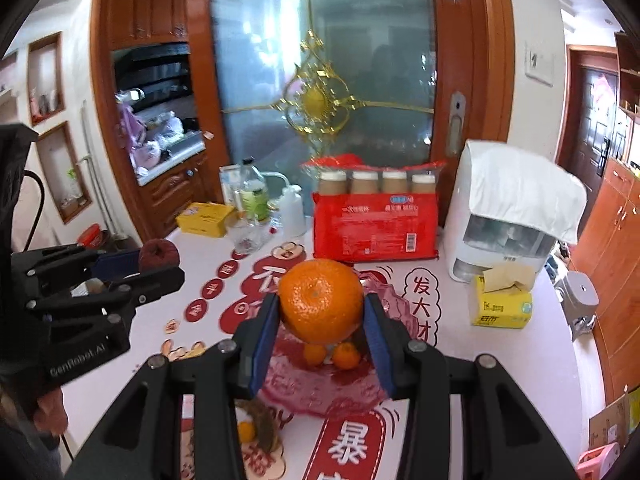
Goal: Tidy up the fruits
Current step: 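Lift the dark red fruit and mandarin and carry them over the pink bowl, then lower both fruits into the bowl and open both tools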
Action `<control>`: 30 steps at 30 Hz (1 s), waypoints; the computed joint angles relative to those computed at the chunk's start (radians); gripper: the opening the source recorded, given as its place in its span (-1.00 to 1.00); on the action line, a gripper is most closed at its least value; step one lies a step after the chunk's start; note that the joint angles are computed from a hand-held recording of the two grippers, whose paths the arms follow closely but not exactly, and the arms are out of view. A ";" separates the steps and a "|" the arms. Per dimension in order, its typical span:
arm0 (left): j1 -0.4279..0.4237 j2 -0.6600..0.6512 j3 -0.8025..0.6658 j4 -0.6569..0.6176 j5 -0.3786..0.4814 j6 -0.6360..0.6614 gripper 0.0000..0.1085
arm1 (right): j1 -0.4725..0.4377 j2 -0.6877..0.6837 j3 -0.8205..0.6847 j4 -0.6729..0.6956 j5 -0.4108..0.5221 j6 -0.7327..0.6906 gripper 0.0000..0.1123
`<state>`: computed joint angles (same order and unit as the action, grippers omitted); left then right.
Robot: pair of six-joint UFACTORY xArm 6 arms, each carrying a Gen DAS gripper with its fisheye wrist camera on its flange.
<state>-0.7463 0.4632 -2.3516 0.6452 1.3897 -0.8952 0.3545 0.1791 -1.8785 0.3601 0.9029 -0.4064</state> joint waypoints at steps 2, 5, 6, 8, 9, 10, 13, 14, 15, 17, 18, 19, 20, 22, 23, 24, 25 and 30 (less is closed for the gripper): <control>0.038 0.031 0.007 -0.042 -0.035 -0.001 -0.47 | 0.007 0.059 -0.040 -0.026 0.008 0.031 -0.23; 0.091 0.032 0.111 -0.112 -0.123 -0.027 -0.47 | 0.009 0.138 -0.073 -0.050 0.019 0.071 -0.23; 0.108 0.031 0.153 -0.138 -0.157 -0.036 -0.47 | 0.009 0.155 -0.073 -0.053 0.021 0.077 -0.23; 0.137 0.035 0.218 -0.193 -0.212 -0.042 -0.47 | 0.010 0.186 -0.061 -0.063 0.025 0.087 -0.23; 0.146 0.046 0.233 -0.213 -0.229 -0.040 -0.47 | 0.010 0.206 -0.055 -0.073 0.028 0.092 -0.23; 0.152 0.051 0.249 -0.225 -0.240 -0.039 -0.47 | 0.010 0.216 -0.046 -0.082 0.026 0.095 -0.23; 0.169 0.083 0.273 -0.261 -0.266 -0.029 -0.47 | 0.009 0.243 -0.021 -0.105 0.020 0.106 -0.23; 0.174 0.094 0.275 -0.274 -0.275 -0.026 -0.47 | 0.008 0.250 -0.015 -0.105 0.021 0.106 -0.23; 0.176 0.097 0.281 -0.281 -0.282 -0.025 -0.47 | 0.006 0.258 -0.009 -0.105 0.021 0.105 -0.23; 0.183 0.111 0.280 -0.292 -0.292 -0.019 -0.47 | 0.007 0.267 -0.002 -0.111 0.018 0.106 -0.23; 0.185 0.119 0.276 -0.294 -0.292 -0.017 -0.47 | 0.007 0.270 0.000 -0.115 0.017 0.104 -0.23; 0.187 0.124 0.275 -0.299 -0.294 -0.014 -0.47 | 0.009 0.274 0.004 -0.121 0.013 0.102 -0.23; 0.188 0.127 0.276 -0.303 -0.296 -0.012 -0.46 | 0.011 0.276 0.006 -0.125 0.010 0.101 -0.23; 0.192 0.134 0.276 -0.312 -0.296 -0.007 -0.46 | 0.015 0.277 0.020 -0.134 0.000 0.095 -0.23; 0.193 0.139 0.274 -0.317 -0.295 -0.004 -0.46 | 0.016 0.279 0.022 -0.138 -0.002 0.093 -0.23; 0.194 0.144 0.273 -0.321 -0.294 0.000 -0.46 | 0.018 0.279 0.030 -0.144 -0.006 0.090 -0.23; 0.195 0.151 0.268 -0.326 -0.291 0.003 -0.46 | 0.019 0.283 0.029 -0.148 -0.005 0.088 -0.22; 0.199 0.169 0.261 -0.355 -0.288 0.013 -0.41 | 0.020 0.287 0.051 -0.170 -0.020 0.087 -0.21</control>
<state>-0.5475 0.6322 -2.0910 0.2901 1.1022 -0.8819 0.3750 0.4656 -1.8275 0.1899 0.8824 -0.3191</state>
